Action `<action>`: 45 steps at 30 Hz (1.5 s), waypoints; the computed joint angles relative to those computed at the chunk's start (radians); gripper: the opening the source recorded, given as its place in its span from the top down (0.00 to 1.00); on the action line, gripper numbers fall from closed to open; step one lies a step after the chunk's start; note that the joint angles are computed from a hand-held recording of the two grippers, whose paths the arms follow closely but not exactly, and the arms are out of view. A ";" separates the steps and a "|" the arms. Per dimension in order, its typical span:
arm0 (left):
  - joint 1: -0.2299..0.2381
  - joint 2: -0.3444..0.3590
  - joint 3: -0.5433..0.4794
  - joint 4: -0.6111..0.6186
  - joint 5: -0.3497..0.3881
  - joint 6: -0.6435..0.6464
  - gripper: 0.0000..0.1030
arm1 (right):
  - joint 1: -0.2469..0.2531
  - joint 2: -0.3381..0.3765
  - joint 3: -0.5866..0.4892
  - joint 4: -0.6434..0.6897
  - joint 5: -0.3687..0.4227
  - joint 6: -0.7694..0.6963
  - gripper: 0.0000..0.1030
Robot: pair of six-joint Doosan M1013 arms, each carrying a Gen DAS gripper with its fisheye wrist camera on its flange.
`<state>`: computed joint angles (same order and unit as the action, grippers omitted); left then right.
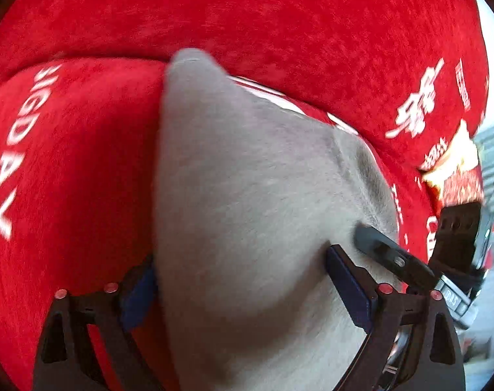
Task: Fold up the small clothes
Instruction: 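Grasp the sweater edge with the right gripper while the left gripper grasps beside it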
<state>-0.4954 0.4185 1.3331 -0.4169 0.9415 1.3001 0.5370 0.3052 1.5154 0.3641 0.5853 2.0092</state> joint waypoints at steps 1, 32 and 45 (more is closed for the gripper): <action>-0.009 0.005 -0.011 0.038 0.003 -0.014 0.14 | 0.003 0.009 -0.016 -0.029 0.026 0.007 0.36; -0.082 -0.093 0.052 0.290 -0.032 -0.071 0.54 | 0.113 0.004 -0.105 -0.426 0.181 0.276 0.61; -0.106 -0.191 0.174 0.323 -0.060 -0.124 0.54 | 0.186 -0.028 -0.080 -0.498 0.209 0.344 0.61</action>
<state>-0.6010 0.2279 1.5070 -0.0937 0.8813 1.1757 0.7231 0.2769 1.4353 -0.1340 0.7946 2.3529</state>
